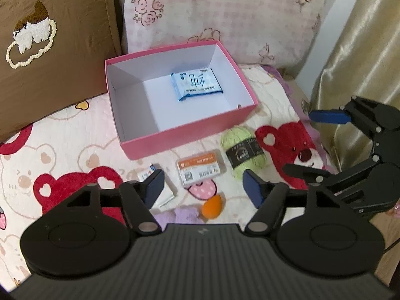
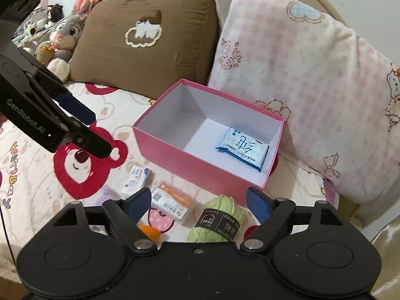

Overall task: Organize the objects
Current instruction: 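Move the left tool to the orange sponge and close on it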

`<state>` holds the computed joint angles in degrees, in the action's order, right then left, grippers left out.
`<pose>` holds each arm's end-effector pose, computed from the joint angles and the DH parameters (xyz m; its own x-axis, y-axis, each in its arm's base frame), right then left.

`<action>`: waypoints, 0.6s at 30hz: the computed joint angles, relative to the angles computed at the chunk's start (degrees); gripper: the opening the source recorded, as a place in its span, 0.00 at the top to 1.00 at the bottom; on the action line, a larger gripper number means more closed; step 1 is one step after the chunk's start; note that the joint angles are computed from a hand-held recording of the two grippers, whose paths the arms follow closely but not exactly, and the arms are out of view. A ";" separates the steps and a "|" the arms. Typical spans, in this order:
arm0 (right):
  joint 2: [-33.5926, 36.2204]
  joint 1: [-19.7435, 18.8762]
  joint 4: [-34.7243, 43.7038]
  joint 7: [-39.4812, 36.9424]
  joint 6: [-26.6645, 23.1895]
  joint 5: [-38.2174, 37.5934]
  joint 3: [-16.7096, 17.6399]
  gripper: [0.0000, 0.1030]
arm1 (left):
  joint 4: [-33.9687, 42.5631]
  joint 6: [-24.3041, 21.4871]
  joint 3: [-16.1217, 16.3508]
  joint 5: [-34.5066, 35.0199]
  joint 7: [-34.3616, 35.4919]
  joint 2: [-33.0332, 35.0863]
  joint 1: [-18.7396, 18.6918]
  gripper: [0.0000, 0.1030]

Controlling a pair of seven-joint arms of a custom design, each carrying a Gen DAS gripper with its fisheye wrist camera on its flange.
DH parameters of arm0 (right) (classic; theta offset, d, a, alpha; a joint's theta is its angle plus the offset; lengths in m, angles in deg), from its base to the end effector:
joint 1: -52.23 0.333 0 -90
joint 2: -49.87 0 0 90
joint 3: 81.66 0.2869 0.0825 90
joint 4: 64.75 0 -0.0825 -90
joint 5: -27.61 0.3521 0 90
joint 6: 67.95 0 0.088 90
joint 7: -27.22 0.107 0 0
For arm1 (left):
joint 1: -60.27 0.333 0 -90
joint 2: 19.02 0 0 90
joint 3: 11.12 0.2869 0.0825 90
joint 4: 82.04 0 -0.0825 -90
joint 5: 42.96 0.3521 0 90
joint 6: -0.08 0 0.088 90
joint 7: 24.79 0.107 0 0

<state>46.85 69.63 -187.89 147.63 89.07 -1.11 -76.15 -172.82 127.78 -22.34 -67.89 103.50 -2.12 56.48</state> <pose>0.4948 0.2303 0.4814 0.2265 -0.9679 0.1091 -0.7257 -0.2424 -0.6438 0.6206 -0.1651 0.4914 -0.6731 -0.7165 0.1833 -0.6917 0.5223 -0.4988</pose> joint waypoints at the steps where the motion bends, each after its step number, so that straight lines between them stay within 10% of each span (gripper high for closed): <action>1: -0.52 0.14 -0.59 -0.02 0.07 -0.02 0.14 0.16 | -0.97 0.09 0.01 -0.15 0.41 -0.68 0.15 0.29; 18: 0.89 4.18 -13.41 -20.45 17.00 15.67 -0.04 0.15 | -18.60 9.40 -0.10 -6.95 10.41 -5.77 0.56 0.16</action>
<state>47.74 73.81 -201.30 127.17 106.07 14.56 -76.20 -191.41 137.18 -22.44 -74.84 113.91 -7.89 57.04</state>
